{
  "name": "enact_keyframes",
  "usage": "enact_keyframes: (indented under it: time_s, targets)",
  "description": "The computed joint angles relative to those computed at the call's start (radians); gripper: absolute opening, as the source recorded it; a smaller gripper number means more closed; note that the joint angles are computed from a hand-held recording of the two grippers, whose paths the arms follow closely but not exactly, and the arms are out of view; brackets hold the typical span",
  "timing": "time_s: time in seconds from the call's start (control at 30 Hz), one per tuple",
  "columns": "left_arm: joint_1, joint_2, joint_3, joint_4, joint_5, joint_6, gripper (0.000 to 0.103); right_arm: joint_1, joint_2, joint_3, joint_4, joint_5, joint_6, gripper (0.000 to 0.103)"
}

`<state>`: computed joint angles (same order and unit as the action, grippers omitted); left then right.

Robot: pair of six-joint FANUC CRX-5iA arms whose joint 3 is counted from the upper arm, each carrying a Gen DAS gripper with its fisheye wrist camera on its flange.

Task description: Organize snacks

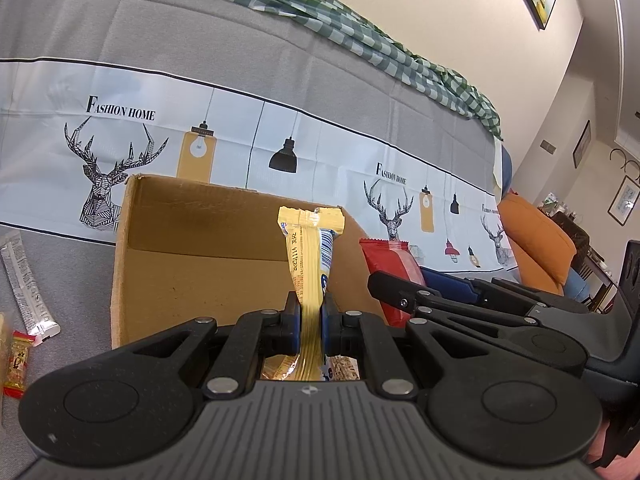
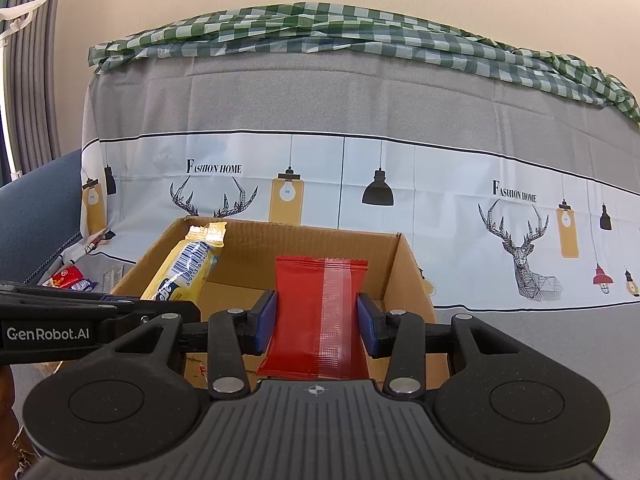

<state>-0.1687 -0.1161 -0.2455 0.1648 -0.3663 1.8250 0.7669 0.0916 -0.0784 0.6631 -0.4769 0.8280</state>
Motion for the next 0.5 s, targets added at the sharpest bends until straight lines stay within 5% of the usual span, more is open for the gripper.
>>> enact_keyframes:
  time_s: [0.17, 0.23, 0.37, 0.5]
  targets:
    - [0.002, 0.000, -0.016, 0.057, 0.011, -0.048, 0.010, 0.000, 0.001, 0.001, -0.006, 0.000, 0.008, 0.045]
    - [0.003, 0.004, -0.023, 0.100, 0.009, -0.081, 0.022, 0.001, 0.002, 0.005, -0.017, -0.005, 0.017, 0.046]
    - [0.002, 0.002, -0.011, 0.053, 0.004, -0.025, 0.026, -0.001, 0.000, -0.005, 0.012, 0.001, -0.019, 0.064]
    - [0.007, -0.001, -0.008, 0.034, -0.001, 0.002, 0.026, -0.003, 0.002, -0.003, 0.011, 0.001, -0.027, 0.068]
